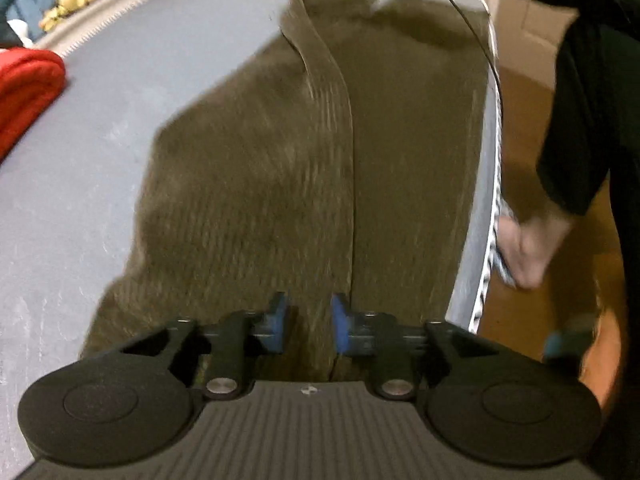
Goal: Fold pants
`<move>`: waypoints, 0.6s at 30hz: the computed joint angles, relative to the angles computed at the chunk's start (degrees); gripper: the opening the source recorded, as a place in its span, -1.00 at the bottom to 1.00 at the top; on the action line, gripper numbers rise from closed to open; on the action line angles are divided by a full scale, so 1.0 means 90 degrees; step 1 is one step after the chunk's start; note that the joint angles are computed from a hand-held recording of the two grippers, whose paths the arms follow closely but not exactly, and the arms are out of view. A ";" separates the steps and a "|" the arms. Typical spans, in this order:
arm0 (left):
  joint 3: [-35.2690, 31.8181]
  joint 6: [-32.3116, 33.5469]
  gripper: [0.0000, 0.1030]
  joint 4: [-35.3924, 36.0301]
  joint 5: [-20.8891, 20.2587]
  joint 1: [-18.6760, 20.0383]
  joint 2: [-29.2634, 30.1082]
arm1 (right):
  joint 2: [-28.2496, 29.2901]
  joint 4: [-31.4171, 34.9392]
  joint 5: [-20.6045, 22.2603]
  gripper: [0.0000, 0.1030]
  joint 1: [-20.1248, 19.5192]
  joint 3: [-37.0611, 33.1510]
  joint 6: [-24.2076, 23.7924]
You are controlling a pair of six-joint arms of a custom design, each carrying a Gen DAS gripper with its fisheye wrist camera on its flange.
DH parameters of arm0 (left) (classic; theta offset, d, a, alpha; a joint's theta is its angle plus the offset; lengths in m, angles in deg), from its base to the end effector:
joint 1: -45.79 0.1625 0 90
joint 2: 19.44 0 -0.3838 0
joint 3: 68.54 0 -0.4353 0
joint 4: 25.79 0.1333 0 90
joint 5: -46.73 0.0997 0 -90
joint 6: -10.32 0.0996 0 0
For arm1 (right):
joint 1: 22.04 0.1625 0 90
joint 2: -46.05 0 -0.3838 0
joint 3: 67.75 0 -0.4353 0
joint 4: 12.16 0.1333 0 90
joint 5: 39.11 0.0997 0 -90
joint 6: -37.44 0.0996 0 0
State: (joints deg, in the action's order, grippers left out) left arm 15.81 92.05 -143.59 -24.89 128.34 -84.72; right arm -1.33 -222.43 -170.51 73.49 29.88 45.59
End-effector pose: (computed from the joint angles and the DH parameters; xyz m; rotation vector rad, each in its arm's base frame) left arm 0.0745 -0.7004 0.2906 1.9363 2.0133 0.1029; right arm 0.1290 -0.6330 0.1784 -0.6080 -2.1017 1.5662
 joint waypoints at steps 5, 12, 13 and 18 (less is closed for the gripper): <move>-0.0404 0.0041 0.18 0.0612 0.0277 0.0041 0.0196 | 0.0272 0.0519 0.0484 -0.37 -0.0241 -0.0533 -0.0071; -0.0310 0.0463 -0.50 0.0128 0.0487 0.0112 0.0217 | 0.0810 0.1056 0.0584 -0.17 -0.0488 -0.1402 0.0367; -0.0376 0.0423 -0.61 0.0143 0.0524 0.0109 0.0257 | 0.0883 0.1123 0.0547 -0.18 -0.0498 -0.1523 0.0377; -0.0499 0.0422 -0.81 0.0153 0.0362 0.0095 0.0266 | 0.1028 0.1099 0.0301 -0.72 -0.0447 -0.1730 0.0207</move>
